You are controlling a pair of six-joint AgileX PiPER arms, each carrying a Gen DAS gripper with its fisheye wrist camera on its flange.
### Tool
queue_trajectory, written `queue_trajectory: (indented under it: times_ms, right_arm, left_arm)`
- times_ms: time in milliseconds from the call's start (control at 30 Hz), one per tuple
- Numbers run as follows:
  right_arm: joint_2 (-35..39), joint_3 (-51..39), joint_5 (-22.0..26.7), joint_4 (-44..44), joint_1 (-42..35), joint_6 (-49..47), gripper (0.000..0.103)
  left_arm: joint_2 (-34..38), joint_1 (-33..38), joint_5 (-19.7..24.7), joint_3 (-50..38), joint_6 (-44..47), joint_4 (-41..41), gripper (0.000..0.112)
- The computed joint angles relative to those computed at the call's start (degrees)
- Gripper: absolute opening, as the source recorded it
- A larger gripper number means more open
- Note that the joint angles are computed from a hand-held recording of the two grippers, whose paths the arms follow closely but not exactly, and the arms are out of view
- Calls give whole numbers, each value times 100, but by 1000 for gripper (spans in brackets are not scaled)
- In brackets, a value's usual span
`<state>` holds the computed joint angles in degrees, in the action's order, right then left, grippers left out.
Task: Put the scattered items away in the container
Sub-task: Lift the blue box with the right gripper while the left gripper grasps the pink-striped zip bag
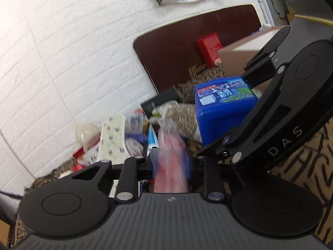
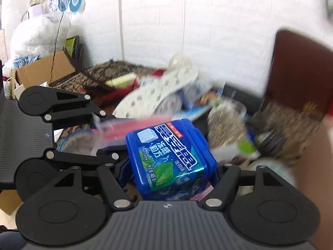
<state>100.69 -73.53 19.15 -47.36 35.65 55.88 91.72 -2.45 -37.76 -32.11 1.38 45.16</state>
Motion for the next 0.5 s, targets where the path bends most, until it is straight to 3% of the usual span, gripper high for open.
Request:
queue_trajectory:
  times_ms: [100,267,367,400,500]
  right_arm:
    - [-548,416,22,-865,-41,927,69]
    - [-1255,1007,317,-1609,-237,1613,69]
    - [-1677,1487,258,-2067,-341,2172,69]
    - [-1762,1620,217,-2203,-357,2352,69]
    - [-1727,1820,89,-2382,-300,2605,69]
  left_arm:
    - [-376,-407,-113,117,212,-438,9]
    - [-478,-1368,258,-108,895,-1591,11]
    - [-458,-1302,414,-85,567,-1611,20]
    - [-400,-1276,412,-11,688,-1759,29]
    - [-156,-1034,475,215,698,-1558,43]
